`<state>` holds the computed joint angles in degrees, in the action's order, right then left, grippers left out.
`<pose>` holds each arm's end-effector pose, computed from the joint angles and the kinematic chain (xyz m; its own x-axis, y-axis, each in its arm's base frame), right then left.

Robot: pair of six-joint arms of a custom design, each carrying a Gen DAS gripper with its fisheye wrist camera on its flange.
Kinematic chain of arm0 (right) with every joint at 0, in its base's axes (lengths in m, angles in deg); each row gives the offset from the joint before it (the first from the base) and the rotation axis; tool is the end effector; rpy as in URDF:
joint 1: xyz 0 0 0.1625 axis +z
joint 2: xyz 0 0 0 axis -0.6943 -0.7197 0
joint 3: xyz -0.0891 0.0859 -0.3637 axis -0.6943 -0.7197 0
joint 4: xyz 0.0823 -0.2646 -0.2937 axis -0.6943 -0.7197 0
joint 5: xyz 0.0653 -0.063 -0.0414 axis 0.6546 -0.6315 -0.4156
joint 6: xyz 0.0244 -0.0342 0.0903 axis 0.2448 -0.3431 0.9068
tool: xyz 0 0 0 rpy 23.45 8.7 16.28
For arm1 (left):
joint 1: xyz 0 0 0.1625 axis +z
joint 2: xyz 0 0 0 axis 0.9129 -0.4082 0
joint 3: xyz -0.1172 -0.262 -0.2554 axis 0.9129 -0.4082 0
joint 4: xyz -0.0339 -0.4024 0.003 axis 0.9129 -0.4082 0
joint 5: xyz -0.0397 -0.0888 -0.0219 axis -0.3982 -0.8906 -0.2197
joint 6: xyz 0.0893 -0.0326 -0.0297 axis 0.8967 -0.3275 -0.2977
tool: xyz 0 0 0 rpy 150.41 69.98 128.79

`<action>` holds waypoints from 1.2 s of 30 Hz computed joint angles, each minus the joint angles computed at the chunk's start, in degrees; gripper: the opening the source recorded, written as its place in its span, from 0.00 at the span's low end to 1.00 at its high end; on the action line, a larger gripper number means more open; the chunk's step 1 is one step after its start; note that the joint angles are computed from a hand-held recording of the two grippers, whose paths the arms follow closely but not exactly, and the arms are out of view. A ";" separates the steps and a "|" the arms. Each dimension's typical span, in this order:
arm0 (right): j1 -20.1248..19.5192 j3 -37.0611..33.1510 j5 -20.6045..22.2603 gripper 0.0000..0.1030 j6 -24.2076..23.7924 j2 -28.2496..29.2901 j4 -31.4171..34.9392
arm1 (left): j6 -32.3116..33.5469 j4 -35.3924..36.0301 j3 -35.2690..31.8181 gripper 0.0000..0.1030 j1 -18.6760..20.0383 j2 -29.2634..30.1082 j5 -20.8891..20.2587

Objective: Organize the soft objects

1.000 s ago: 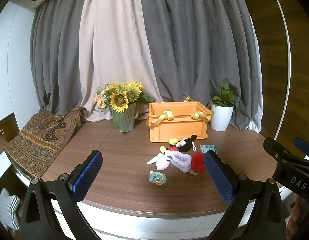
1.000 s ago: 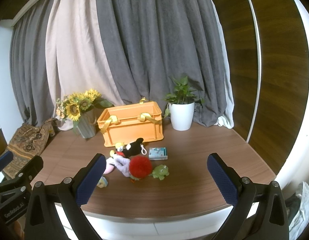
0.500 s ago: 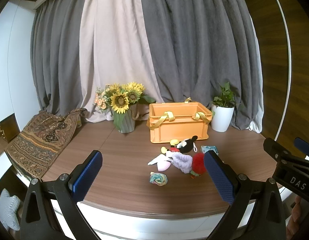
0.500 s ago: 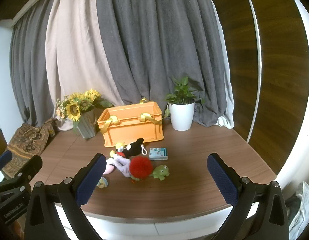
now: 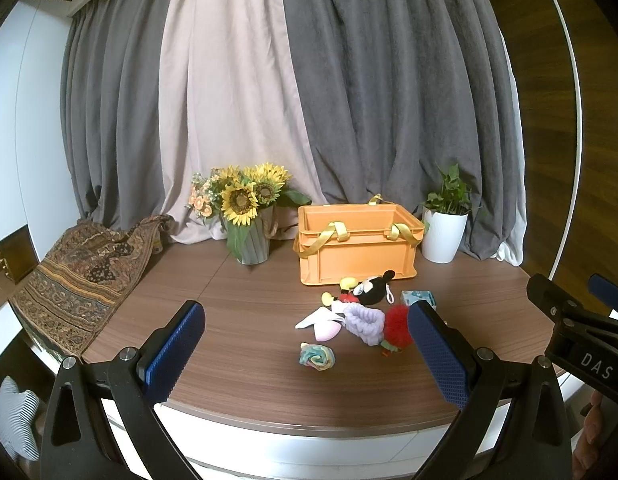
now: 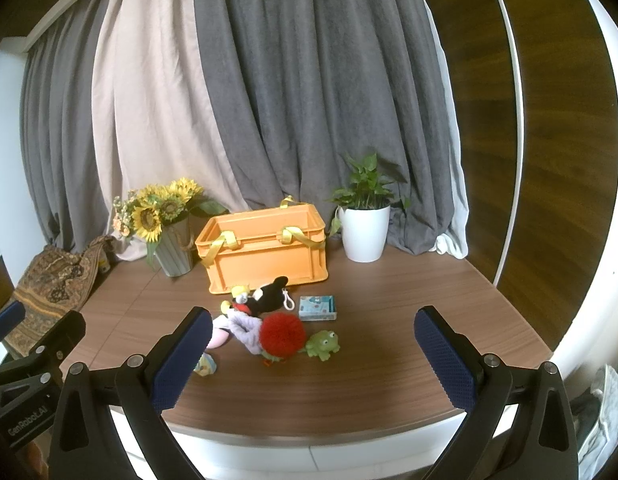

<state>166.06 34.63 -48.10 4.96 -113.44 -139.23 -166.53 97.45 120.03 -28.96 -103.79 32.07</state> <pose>0.3922 -0.5040 0.1808 -0.7403 -0.0467 0.6707 -0.6264 0.4101 -0.6629 -0.2671 -0.4884 0.3036 -0.6741 -0.2029 -0.7102 0.6052 0.3996 -0.6885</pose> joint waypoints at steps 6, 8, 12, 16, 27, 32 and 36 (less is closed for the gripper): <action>-0.05 0.02 0.11 1.00 -0.07 0.00 0.02 | 0.26 -0.17 -0.02 1.00 0.05 -0.10 0.02; -0.03 -0.02 0.04 1.00 -0.10 0.08 -0.05 | 0.27 -0.08 -0.06 1.00 0.09 -0.08 0.06; 0.01 -0.09 -0.02 1.00 -0.10 0.16 -0.04 | 0.01 0.00 0.12 1.00 0.06 -0.17 0.05; 0.01 -0.14 0.00 1.00 -0.16 0.23 -0.05 | -0.16 0.12 0.21 1.00 0.18 -0.22 0.23; -0.49 -1.54 -0.02 1.00 0.05 2.21 0.64 | -6.99 6.72 -0.53 1.00 3.33 1.05 5.43; -1.50 -3.09 0.15 1.00 0.33 3.79 2.52 | -9.43 10.29 -3.16 1.00 6.45 3.16 8.62; -2.49 -5.44 0.12 0.99 0.66 6.03 4.16 | -6.56 9.72 -5.03 1.00 8.78 4.28 10.02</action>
<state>163.57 29.19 -47.98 5.62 -107.41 -135.07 -173.09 107.17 115.01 -20.18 -99.51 42.09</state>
